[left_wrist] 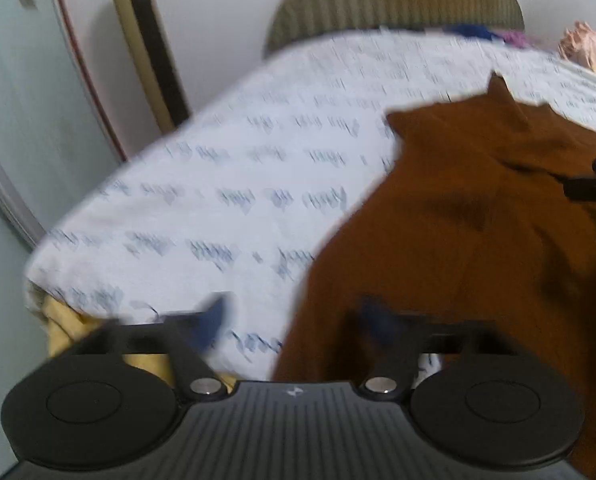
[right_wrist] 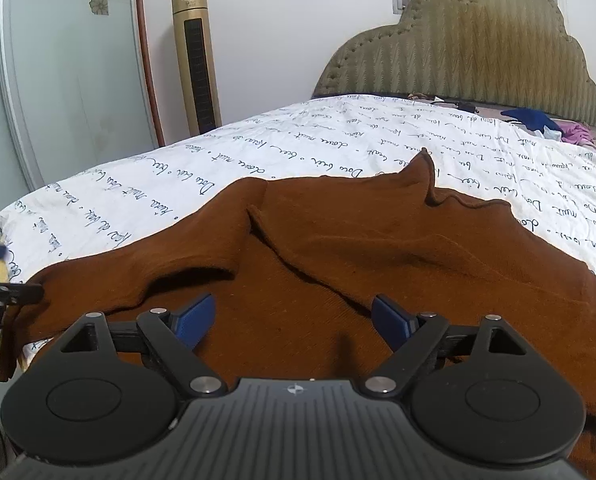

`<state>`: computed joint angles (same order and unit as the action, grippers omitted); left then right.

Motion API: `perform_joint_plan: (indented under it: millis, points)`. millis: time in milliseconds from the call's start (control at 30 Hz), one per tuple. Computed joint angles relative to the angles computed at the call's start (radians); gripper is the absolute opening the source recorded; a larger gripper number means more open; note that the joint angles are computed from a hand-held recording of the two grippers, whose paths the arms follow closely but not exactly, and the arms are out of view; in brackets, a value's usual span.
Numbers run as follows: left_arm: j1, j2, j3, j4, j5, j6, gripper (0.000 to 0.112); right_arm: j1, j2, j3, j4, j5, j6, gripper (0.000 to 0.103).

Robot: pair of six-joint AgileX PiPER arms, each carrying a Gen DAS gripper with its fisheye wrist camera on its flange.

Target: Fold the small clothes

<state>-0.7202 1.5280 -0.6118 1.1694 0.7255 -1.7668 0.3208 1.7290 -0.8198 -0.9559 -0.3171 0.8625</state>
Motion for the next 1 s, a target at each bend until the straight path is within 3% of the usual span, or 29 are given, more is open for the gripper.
perform_joint_plan:
  millis: [33, 67, 167, 300, 400, 500, 567, 700, 800, 900, 1000]
  points:
    - [0.03, 0.01, -0.005, -0.036, -0.046, 0.03, 0.019, -0.001, -0.005, 0.006, 0.01, -0.002, -0.008, 0.086]
    - [0.052, 0.017, -0.009, -0.058, -0.076, 0.041, 0.008, -0.001, -0.01, 0.014, 0.025, -0.005, -0.02, 0.086]
    - [0.028, 0.028, -0.02, -0.045, -0.019, -0.021, 0.003, -0.012, -0.029, 0.039, 0.052, -0.013, -0.051, 0.087]
    - [0.047, -0.055, -0.021, -0.068, 0.019, -0.04, 0.003, -0.038, -0.058, 0.074, 0.077, -0.018, -0.084, 0.088]
    - [0.053, -0.115, -0.034, -0.064, 0.15, -0.095, 0.003, -0.078, -0.083, 0.105, 0.073, -0.044, -0.077, 0.088]
    - [0.035, -0.175, -0.065, -0.032, 0.362, -0.209, 0.003, -0.119, -0.109, 0.137, 0.086, -0.068, -0.091, 0.088]
    - [0.03, -0.205, -0.096, -0.006, 0.422, -0.221, 0.003, -0.142, -0.121, 0.152, 0.093, -0.075, -0.096, 0.088]
    - [0.002, -0.192, -0.196, 0.019, 0.314, -0.105, 0.003, -0.19, -0.135, 0.174, 0.098, -0.106, -0.089, 0.088]
    - [-0.006, -0.109, -0.305, -0.002, 0.117, 0.006, 0.003, -0.223, -0.141, 0.192, 0.112, -0.134, -0.091, 0.089]
    - [0.029, 0.007, -0.446, -0.149, -0.121, 0.195, 0.003, -0.253, -0.147, 0.213, 0.131, -0.154, -0.102, 0.089]
    - [0.048, 0.17, -0.61, -0.396, -0.28, 0.495, 0.004, -0.284, -0.163, 0.241, 0.154, -0.159, -0.131, 0.089]
